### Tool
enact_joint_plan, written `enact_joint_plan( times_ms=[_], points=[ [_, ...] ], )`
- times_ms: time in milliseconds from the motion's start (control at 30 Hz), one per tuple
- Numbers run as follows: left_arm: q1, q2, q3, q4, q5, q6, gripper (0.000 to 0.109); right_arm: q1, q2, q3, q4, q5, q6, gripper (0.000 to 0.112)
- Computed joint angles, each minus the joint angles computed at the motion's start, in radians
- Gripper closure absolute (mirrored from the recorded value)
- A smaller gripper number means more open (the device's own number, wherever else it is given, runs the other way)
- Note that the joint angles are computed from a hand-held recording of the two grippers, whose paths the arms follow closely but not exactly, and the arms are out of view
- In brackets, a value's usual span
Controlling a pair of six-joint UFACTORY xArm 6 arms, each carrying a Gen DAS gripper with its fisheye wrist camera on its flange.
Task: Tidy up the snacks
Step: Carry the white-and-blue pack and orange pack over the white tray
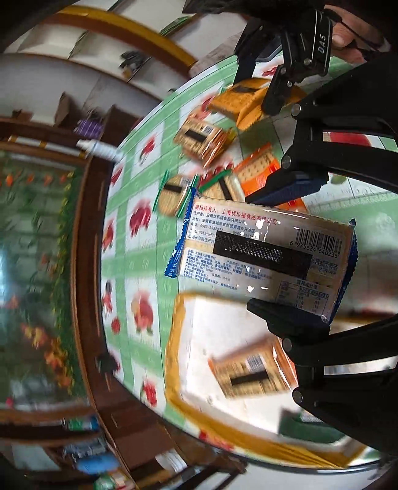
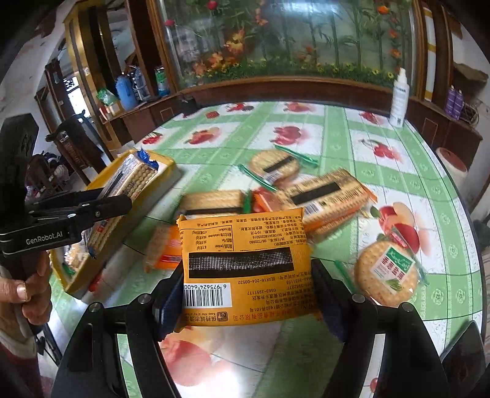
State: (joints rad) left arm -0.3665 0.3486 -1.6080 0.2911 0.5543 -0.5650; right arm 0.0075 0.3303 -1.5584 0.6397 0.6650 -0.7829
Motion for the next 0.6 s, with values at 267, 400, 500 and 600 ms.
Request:
enact_joint_plan(
  times_ms=[267, 400, 500, 600],
  points=[
    [0.008, -0.119, 0.126, 0.216, 0.005, -0.229, 0.05, 0.045, -0.047, 0.04, 0.025, -0.018, -0.029, 0.036],
    [0.012, -0.166, 0.169, 0.315, 0.019, -0.317, 0.049, 0.071, -0.058, 0.046, 0.038, -0.019, -0.033, 0.036],
    [0.025, -0.203, 0.206, 0.361, 0.022, -0.37, 0.049, 0.096, -0.064, 0.046, 0.041, -0.019, -0.039, 0.036],
    [0.043, -0.24, 0.248, 0.394, 0.018, -0.419, 0.049, 0.125, -0.067, 0.045, 0.041, -0.025, -0.044, 0.036]
  ],
)
